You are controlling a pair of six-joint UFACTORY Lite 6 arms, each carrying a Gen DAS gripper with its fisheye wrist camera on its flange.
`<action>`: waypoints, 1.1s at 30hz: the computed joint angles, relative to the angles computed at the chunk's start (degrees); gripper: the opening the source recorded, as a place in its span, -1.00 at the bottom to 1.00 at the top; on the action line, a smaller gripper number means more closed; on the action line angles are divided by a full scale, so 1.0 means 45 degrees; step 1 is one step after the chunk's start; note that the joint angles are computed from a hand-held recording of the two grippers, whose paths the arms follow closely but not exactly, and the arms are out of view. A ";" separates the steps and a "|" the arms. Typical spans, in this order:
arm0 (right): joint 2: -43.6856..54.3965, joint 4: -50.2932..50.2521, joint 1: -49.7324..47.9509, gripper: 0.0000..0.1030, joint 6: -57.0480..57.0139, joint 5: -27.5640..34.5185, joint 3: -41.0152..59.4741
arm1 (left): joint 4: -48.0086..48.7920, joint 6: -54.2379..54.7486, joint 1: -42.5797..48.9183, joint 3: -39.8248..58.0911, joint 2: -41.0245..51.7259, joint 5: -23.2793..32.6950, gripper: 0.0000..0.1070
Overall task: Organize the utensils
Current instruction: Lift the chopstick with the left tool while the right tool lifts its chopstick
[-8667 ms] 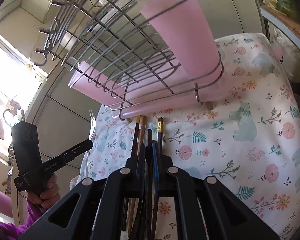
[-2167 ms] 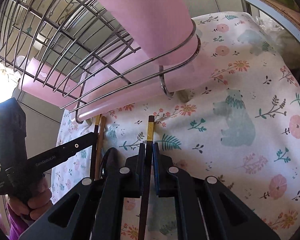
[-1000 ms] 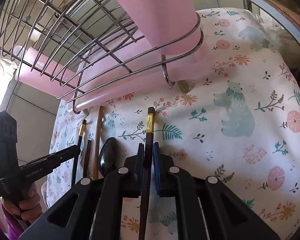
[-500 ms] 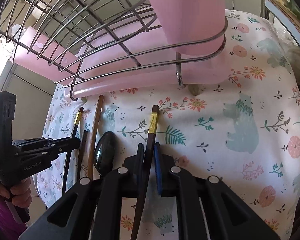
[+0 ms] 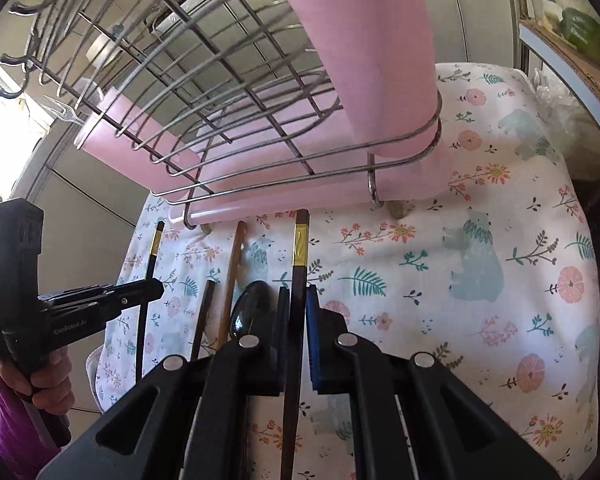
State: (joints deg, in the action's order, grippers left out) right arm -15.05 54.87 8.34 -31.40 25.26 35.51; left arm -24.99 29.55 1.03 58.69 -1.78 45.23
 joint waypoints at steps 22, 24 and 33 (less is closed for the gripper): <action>-0.5764 -0.4117 -0.0607 -0.89 0.3960 -0.0105 -0.0045 | -0.3803 0.2596 0.3225 -0.0004 -0.4278 0.1353 -0.90; -0.5863 -0.4108 -0.0866 -0.89 0.3871 0.0035 0.0272 | -0.4215 0.2804 0.3543 0.0324 -0.4333 0.1588 -0.90; -0.5157 -0.3266 -0.2462 -0.89 0.2449 0.0660 0.2846 | -0.5195 0.2872 0.3665 0.2316 -0.3772 0.1683 -0.90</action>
